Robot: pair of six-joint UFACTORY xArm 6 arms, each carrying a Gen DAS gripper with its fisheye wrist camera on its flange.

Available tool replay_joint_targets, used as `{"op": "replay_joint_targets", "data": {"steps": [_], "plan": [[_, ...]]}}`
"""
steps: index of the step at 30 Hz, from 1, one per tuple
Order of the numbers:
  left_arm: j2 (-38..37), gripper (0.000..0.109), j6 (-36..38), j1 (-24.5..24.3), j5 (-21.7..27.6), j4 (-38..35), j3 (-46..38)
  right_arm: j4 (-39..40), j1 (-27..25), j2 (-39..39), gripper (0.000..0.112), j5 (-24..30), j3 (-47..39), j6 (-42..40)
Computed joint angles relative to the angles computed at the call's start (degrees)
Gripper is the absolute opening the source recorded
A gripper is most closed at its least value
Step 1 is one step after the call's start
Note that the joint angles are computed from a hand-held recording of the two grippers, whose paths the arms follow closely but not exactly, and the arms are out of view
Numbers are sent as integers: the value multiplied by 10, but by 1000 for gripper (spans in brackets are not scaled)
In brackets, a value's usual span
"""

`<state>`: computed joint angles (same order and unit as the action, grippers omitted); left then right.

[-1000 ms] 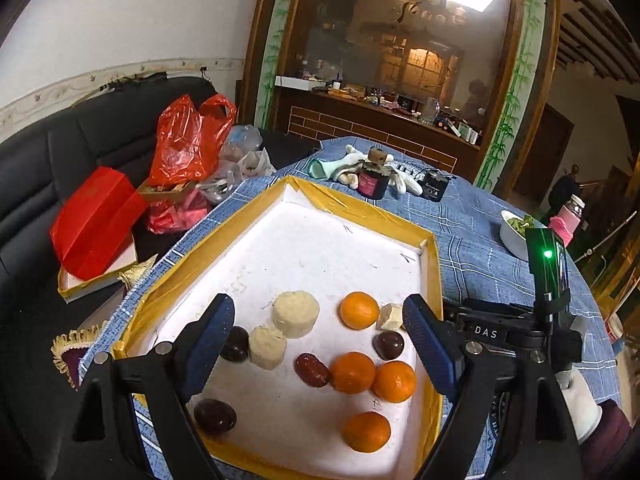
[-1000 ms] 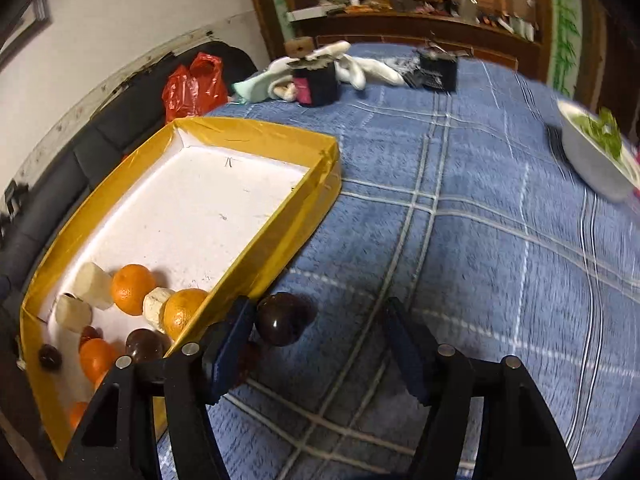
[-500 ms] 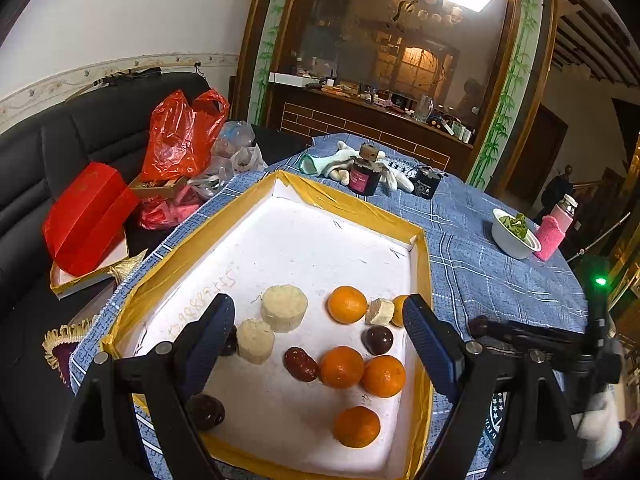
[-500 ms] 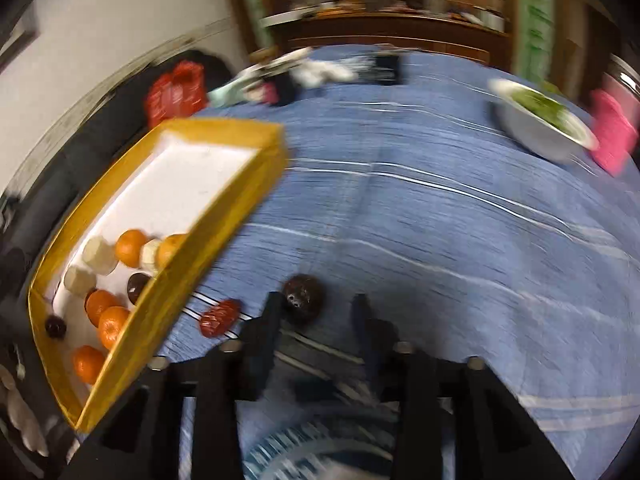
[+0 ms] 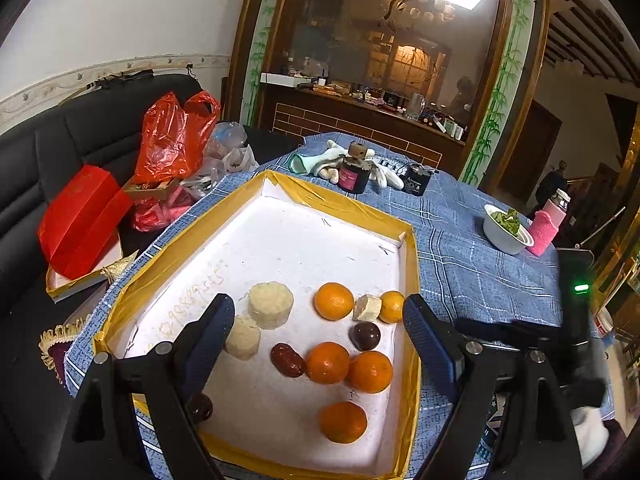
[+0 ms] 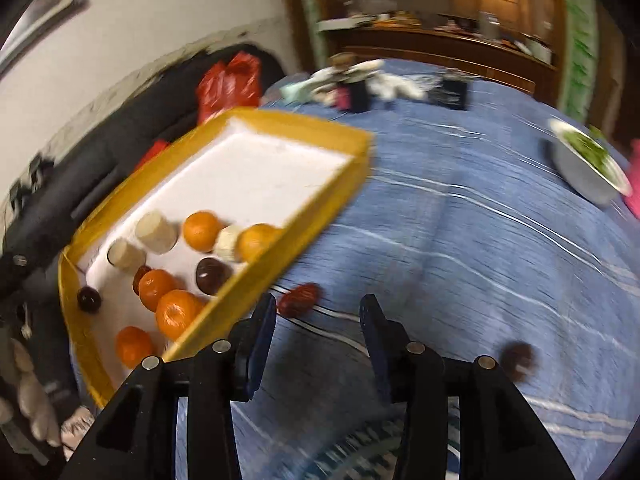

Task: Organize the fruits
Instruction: 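Grasp a red date with the right gripper while the left grasps a chestnut, then carry the red date and chestnut into the tray and open both grippers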

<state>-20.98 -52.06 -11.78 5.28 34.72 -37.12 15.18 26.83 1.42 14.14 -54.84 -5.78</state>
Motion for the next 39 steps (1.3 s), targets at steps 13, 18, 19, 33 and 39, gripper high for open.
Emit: {"op": "replay_joint_targets", "data": {"steps": [13,18,19,33,39], "plan": [[11,86,65,-23,10,-61,-10,46,-24,-34,32,-28,46,-17],[40,85,131,-75,19,-112,-40,63,-89,-156,32,-66,158,-4],[49,85,161,-87,19,-144,-46,48,-100,-168,32,-67,170,11],[291,77,399,-244,93,-352,-279,422,-165,-200,32,-96,202,-282],[402,61,401,-263,137,-334,-395,470,-160,-205,32,-98,200,-319]]}}
